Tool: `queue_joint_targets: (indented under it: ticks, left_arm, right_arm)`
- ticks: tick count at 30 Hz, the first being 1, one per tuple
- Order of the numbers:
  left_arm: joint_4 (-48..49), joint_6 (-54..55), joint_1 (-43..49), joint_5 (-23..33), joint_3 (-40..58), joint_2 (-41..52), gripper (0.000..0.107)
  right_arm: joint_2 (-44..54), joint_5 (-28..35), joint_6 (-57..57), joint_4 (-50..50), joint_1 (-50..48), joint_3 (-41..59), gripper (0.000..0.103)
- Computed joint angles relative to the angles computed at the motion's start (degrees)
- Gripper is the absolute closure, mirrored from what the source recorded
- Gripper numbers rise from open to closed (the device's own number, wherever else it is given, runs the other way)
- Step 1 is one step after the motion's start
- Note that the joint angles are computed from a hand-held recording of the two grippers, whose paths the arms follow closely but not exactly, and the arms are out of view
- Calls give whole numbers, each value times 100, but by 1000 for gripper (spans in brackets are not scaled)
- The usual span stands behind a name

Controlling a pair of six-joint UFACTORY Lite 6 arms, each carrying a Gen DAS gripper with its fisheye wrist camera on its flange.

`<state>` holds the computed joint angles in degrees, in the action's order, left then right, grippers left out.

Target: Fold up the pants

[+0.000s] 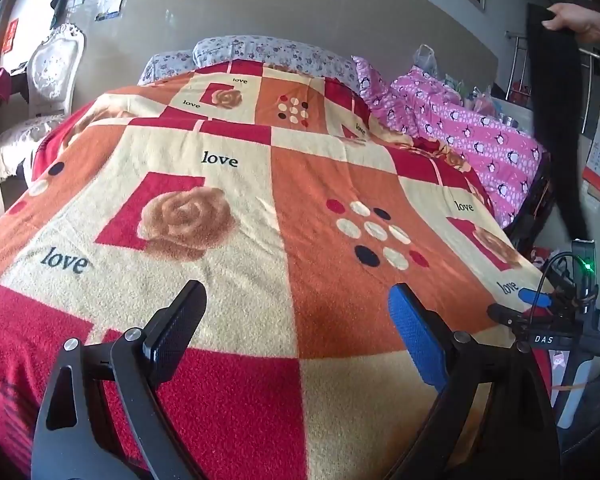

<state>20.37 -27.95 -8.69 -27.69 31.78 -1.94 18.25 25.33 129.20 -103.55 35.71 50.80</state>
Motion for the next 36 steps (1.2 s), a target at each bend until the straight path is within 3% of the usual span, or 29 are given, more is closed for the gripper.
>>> queue_joint_targets:
  ticks: [5,10,16,20,24,30,36]
  left_arm:
    - [-12,39,-11,159,113,-39,14]
    - [-458,570,-182,-63,-469,-638,14]
    - [402,-166,174,-403,-432,-528,14]
    - [901,-823,326,-275,-242,-323,14]
    - [1080,-1113,411,-603,-319,-303,14]
    - [1090,-1125,313,-424,-226,-239,14]
    - [1753,-1765,518,-305,44,11,14]
  right_arm:
    - [-11,6,29,-23,2,-22,0]
    - [-25,-15,-18,21,-19,-16,0]
    - [36,-16,-72,91,-42,69,0]
    - [59,-18,-101,113,-37,101,0]
    - [59,-32,-102,101,-52,105,0]
    - [49,-42,-104,93,-67,99,0]
    - [51,8,-11,25,-17,75,0]
